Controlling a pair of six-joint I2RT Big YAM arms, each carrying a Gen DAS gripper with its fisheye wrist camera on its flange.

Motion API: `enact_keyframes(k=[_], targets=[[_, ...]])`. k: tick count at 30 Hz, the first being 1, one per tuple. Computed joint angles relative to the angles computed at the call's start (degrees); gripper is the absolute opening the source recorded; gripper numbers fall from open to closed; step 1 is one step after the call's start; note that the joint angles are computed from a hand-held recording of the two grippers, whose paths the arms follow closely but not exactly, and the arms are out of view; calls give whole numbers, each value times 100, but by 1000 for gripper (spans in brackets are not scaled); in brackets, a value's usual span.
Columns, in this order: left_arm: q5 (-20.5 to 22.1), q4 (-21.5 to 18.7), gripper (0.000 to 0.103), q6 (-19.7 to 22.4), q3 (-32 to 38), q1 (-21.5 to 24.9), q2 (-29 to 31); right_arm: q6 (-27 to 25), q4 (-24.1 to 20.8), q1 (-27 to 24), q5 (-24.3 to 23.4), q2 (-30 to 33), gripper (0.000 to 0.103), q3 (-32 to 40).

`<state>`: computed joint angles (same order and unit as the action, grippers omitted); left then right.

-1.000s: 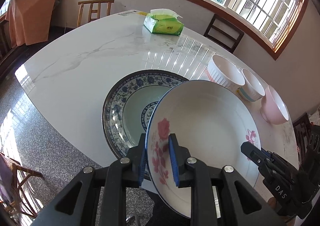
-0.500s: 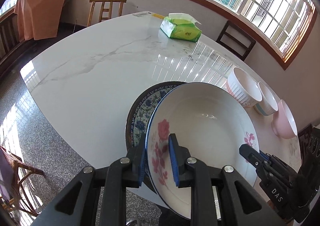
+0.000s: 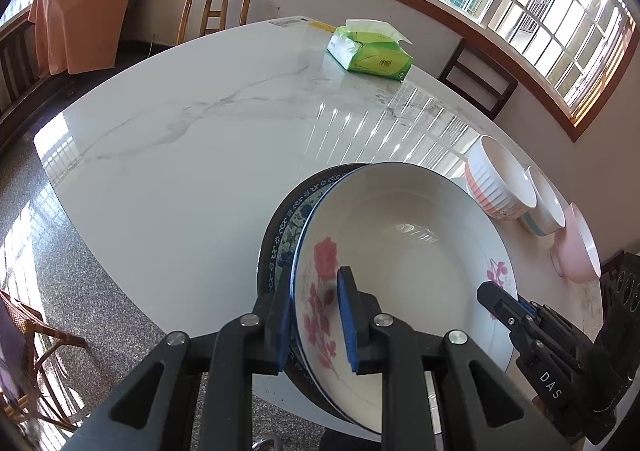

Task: Organize plates and bowls
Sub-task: 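Carry the pink-flowered plate onto the blue plate stack and open both grippers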

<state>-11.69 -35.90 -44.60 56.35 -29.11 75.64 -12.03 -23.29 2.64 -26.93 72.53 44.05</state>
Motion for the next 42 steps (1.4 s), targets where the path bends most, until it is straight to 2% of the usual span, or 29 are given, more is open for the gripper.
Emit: enact_keyframes(k=[31, 34, 42], targets=[[-48, 172, 21, -28, -107, 35, 5, -50, 419, 109, 107, 76, 16, -122], [-206, 169, 21, -10, -118, 1, -28, -87, 515, 146, 166, 37, 18, -176], [-1135, 109, 21, 158, -47, -293, -135, -172, 802, 279, 528, -21, 22, -254]])
